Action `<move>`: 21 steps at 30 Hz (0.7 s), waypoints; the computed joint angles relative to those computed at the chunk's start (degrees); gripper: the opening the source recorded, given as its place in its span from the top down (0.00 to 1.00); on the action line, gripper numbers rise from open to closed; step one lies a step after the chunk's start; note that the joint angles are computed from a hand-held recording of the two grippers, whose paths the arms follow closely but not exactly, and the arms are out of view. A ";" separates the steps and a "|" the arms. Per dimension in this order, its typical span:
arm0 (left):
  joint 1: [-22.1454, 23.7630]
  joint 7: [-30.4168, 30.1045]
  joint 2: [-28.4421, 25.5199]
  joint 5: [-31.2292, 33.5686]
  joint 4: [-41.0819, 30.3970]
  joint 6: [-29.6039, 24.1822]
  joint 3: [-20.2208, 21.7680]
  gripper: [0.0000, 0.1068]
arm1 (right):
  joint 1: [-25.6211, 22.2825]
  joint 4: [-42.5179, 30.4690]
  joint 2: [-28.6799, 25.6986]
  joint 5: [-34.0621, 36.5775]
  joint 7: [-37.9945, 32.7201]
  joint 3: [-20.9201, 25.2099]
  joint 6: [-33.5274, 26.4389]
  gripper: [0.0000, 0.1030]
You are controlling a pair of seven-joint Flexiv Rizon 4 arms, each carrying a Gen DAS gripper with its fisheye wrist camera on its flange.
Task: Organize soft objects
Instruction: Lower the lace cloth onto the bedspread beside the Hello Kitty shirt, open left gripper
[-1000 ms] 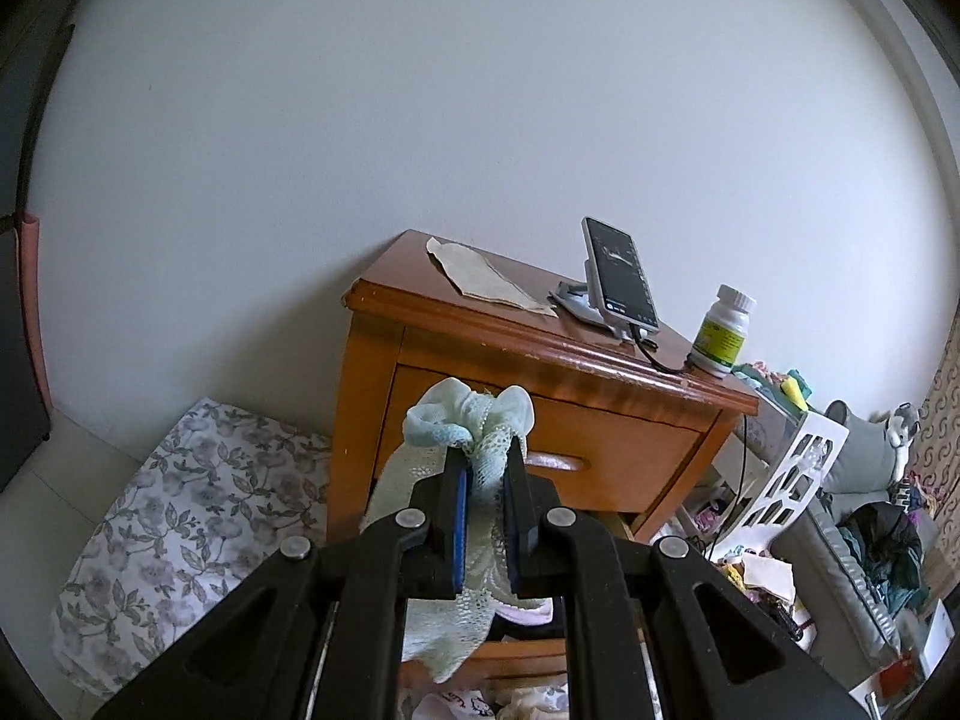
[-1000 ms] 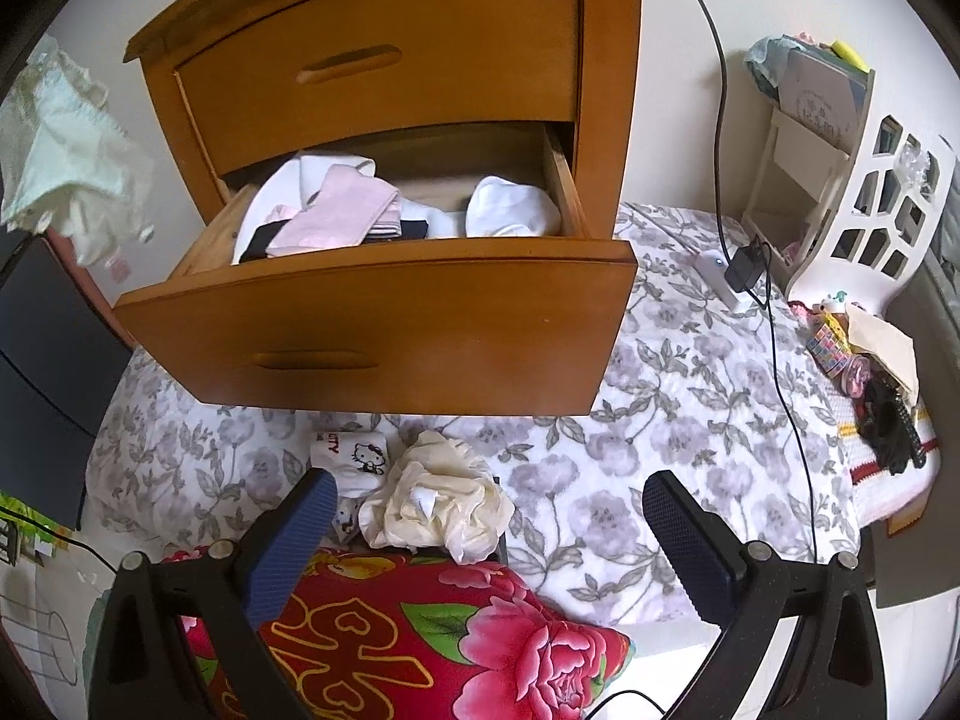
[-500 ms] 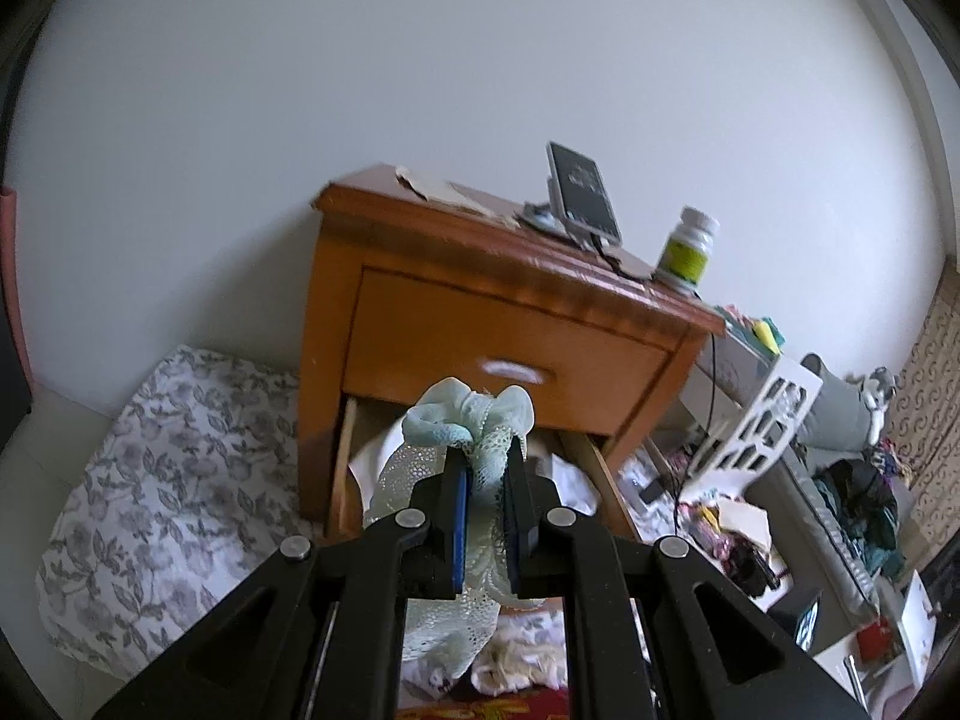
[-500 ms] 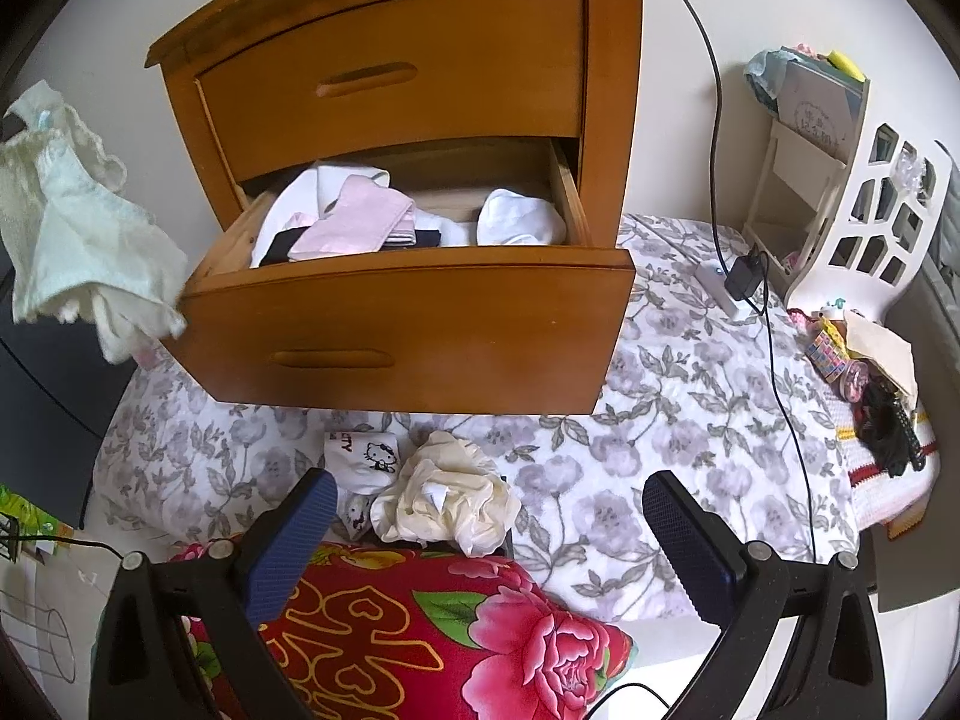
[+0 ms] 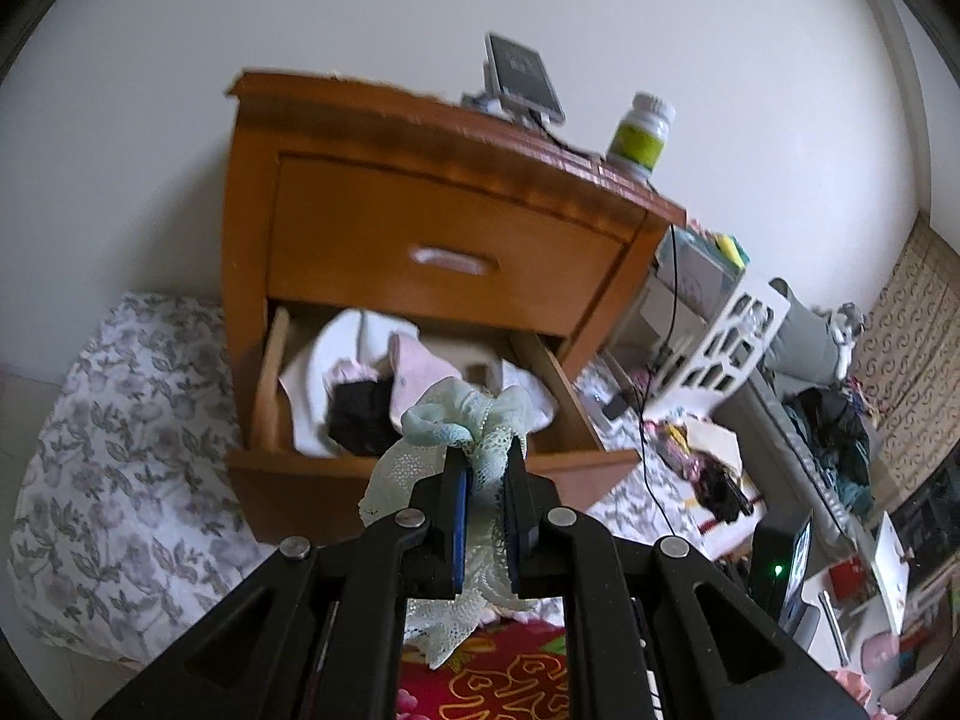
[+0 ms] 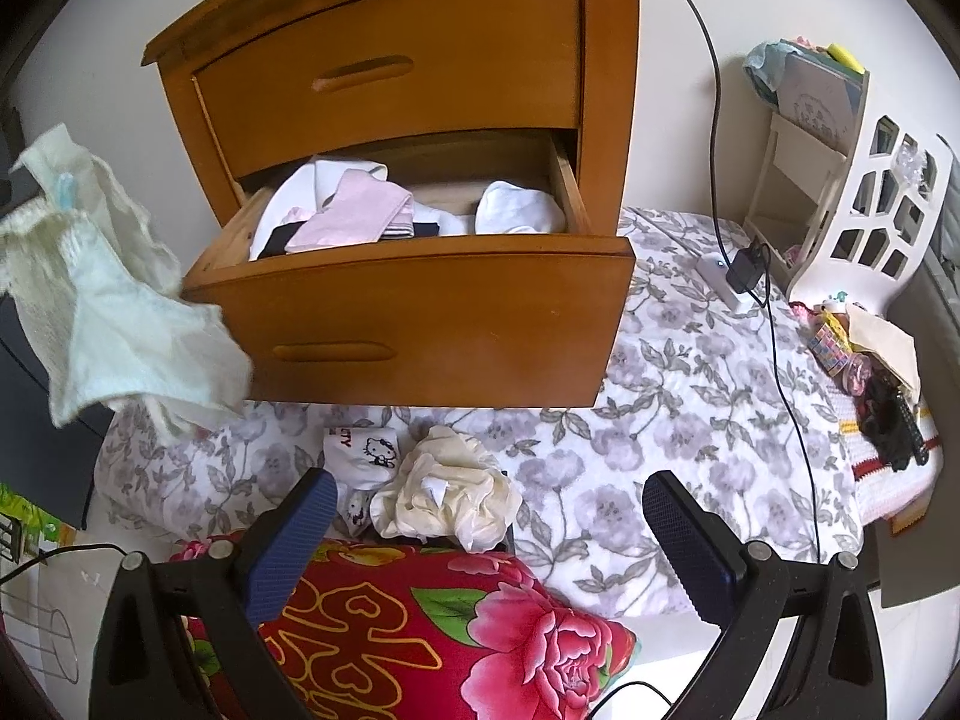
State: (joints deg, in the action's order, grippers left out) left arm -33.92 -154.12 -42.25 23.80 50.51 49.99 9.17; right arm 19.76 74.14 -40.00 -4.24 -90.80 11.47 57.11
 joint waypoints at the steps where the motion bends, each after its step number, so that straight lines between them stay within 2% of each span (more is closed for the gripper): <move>1: 0.42 0.72 -0.51 -0.60 -0.39 0.01 -0.65 0.91 | -0.02 -0.06 -0.07 0.02 0.04 -0.04 -0.10 0.00; 12: 2.82 10.56 -7.92 -10.36 -5.72 -3.18 -5.12 0.90 | -0.14 -1.35 -1.19 0.17 0.41 -0.40 -1.55 0.00; 19: 3.03 13.69 -14.09 -13.99 -13.10 -13.51 -4.80 0.90 | -0.16 -2.37 -2.04 0.13 0.47 -0.47 -2.87 0.00; 21: 3.60 14.26 -15.36 -15.15 -13.87 -14.50 -5.53 0.90 | -0.13 -2.80 -2.39 0.11 0.52 -0.56 -3.35 0.00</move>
